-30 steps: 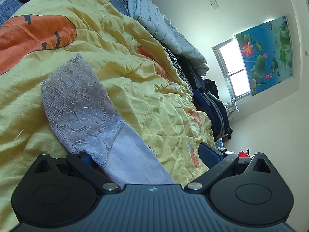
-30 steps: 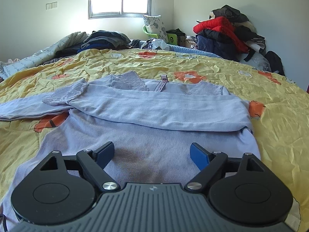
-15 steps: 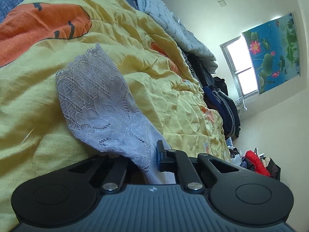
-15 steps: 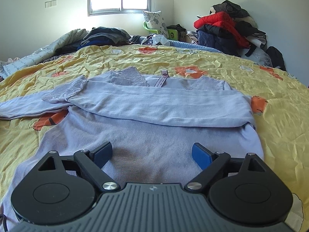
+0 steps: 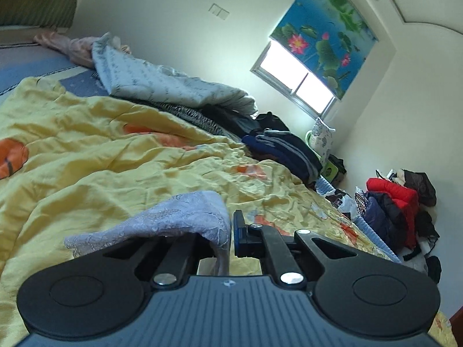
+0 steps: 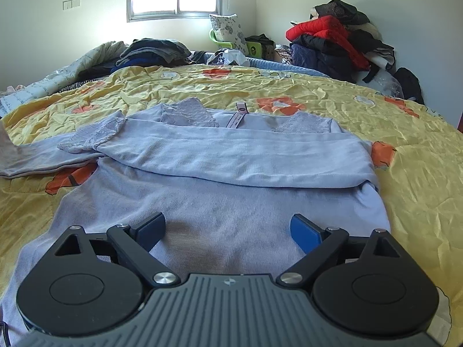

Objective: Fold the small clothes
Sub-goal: 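Grasp the lace cuff of the other sleeve with the left gripper, then lift and fold the held sleeve across the top's body with the left gripper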

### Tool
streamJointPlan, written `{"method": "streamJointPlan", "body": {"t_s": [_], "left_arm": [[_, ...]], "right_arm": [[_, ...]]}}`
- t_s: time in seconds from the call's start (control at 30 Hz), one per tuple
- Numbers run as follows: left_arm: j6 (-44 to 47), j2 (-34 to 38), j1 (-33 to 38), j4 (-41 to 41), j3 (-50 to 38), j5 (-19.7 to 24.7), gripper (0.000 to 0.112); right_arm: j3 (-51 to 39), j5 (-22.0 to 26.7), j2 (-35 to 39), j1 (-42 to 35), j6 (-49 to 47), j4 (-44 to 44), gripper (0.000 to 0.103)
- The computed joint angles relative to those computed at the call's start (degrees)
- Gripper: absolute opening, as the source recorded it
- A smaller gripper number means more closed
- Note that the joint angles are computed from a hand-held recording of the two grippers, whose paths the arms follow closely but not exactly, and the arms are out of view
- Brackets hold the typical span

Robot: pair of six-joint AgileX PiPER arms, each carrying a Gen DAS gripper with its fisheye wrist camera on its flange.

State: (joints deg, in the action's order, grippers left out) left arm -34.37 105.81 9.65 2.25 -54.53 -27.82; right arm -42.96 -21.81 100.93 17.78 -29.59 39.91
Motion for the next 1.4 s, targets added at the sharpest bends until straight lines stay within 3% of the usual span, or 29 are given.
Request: {"method": "streamJointPlan", "body": {"t_s": [0.23,0.5,0.87,1.17,1.4], "left_arm": [[6.18,-0.65,-5.63,-2.97,-4.09,2.71,0.005],[9.78,-0.12,-11.34,-4.00,-7.72,5.97,0.005],[8.89,1.47,-16.75,0.04,-13.56,10.08,0.005],[11.78,2.99,-21.73,0.82,-16.07,10.85,0.005],[19.22,5.57,-26.38,-4.17,-21.43,14.23,0.005]], "right_arm": [[1.04,1.20,-1.33,-0.74,-0.14,0.00,0.095],[2.96,1.40,-2.25,-2.78,16.24,-19.09,0.095],[4.36,0.94,-3.34,-4.42,26.31,-30.40,0.095],[5.15,1.16,-4.39,-5.21,26.33,-30.42,0.095],[6.16,0.38,-5.03,-6.90,30.32,-34.19,0.095]]}}
